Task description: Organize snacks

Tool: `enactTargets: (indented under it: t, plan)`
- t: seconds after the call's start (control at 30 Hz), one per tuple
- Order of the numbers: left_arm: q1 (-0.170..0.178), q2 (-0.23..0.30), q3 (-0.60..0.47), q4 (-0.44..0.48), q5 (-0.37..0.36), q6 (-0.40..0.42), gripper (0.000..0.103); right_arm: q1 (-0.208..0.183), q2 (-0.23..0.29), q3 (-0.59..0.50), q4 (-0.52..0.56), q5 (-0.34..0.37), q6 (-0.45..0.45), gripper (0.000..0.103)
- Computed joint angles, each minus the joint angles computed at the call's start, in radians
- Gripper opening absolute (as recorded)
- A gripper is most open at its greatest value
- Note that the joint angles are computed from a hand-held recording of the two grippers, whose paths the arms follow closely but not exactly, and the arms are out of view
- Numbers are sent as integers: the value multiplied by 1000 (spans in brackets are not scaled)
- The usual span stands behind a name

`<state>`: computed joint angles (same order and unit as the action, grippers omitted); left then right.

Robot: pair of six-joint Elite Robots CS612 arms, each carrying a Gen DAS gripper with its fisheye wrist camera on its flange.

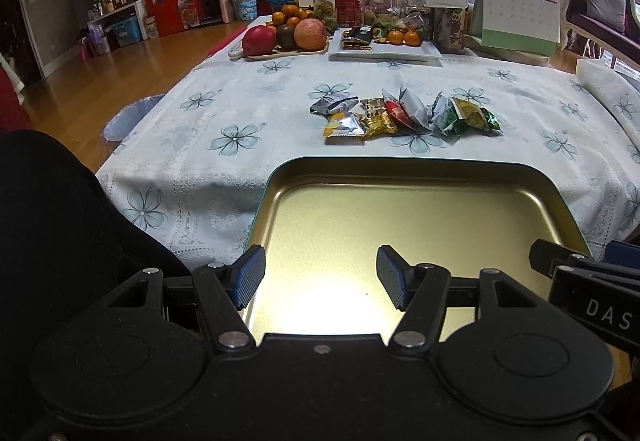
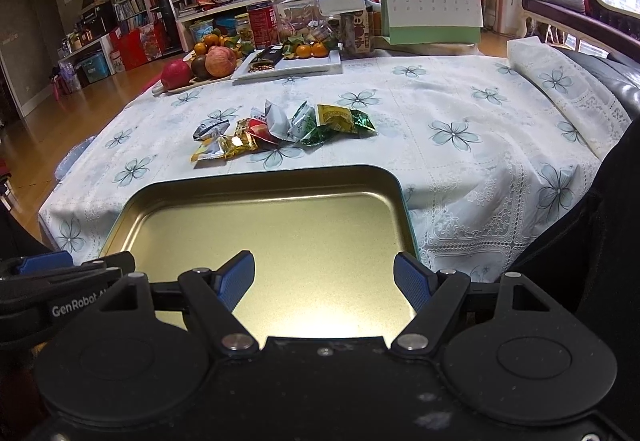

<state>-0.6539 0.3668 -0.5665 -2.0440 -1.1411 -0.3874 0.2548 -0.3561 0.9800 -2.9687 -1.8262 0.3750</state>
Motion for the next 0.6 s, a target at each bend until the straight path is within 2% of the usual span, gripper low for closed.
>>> enactTargets:
  t: [0.17, 0.27, 0.43, 0.6]
  plan:
    - [3, -1, -4, 21, -16, -2, 64, 1, 2, 7, -49, 4, -29, 80]
    - [6, -5, -2, 37, -36, -15, 64, -1, 2, 2, -33, 18, -39, 80]
    - [5, 0, -15, 48, -38, -10, 64, -9, -7, 7, 8, 81, -13, 79]
    - [10, 2, -29, 72, -74, -33, 64, -8, -9, 2, 36, 79, -8, 79]
